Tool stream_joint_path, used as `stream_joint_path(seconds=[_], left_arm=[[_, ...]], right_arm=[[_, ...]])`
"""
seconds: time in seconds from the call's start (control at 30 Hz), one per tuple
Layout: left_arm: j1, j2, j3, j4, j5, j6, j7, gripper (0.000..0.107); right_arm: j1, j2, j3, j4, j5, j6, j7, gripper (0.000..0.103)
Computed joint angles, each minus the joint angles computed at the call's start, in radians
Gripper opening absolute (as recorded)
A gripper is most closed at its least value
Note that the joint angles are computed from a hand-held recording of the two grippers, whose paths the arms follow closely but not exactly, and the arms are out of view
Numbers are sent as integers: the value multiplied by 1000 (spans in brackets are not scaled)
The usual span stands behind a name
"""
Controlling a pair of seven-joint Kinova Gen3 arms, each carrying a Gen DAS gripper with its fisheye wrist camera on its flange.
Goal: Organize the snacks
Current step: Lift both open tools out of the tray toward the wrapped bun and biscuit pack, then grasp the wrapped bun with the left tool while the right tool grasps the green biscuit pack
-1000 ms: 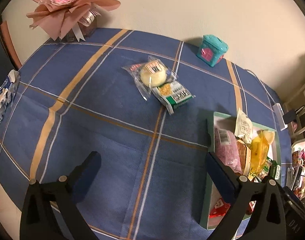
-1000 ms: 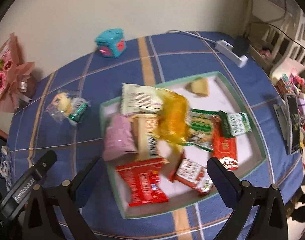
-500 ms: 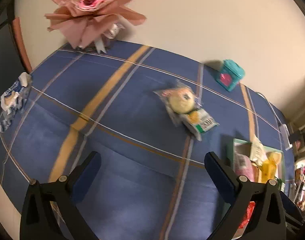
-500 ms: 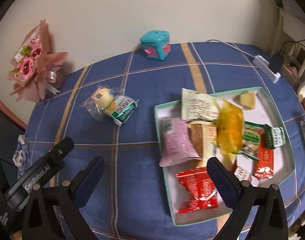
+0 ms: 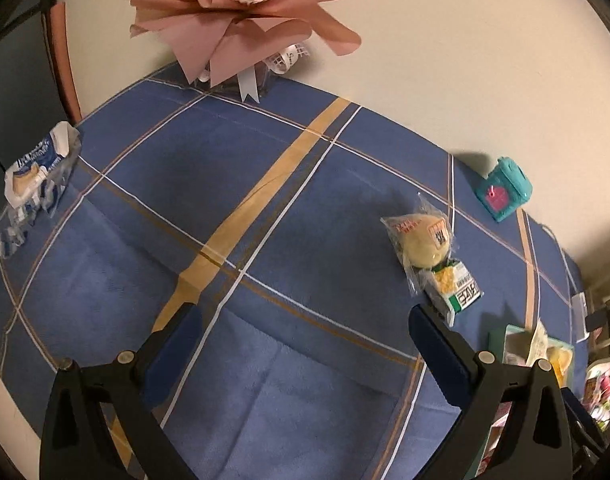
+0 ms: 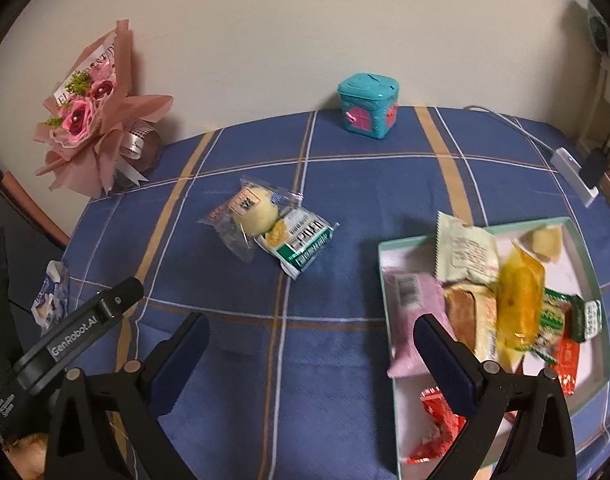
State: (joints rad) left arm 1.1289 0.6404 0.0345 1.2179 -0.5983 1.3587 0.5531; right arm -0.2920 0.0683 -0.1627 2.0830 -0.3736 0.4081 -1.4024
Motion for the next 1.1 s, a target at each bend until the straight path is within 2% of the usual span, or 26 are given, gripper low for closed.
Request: stream_joint_path(seconds=[0.2,0.3,0.4,0.5,0.63,0.73,0.9,0.97,1.03,1.1], left_arm=[[-46,-17,5,29,0,-73,-40,103],[-87,-13,15,21,9,-119,-131,103],[-124,9,18,-9,37,-114,-238,103],[-169,1,12,19,77,-182,-296,103],[-209,-2,-1,40,107,-257,-346,103],[-239,-4,-4,50,138,-321,-378,103],[-278,24,-2,2,180,-355,-486,103],[-286,42,-7,-34,196,-337,-528,103],[-295,58,-11,-66,210,-319,-569,103],[-308,62,-13,-66,232,-344,-592,103]], right_arm=[[-18,53,-2,-55,49,-4,-53,103],[-21,87,-4,-95,78,-2,-85,103],[-28,134,-5,-139,115,-2,-94,102],[-62,200,12,-195,198,16,-127,99],[-64,294,-2,-272,239,59,-111,97],[-113,348,25,-320,309,87,-132,97],[-156,409,42,-373,390,112,-133,97],[-159,430,39,-394,405,123,-123,97],[-145,450,27,-415,400,129,-106,97],[-110,468,5,-440,373,141,-76,97]])
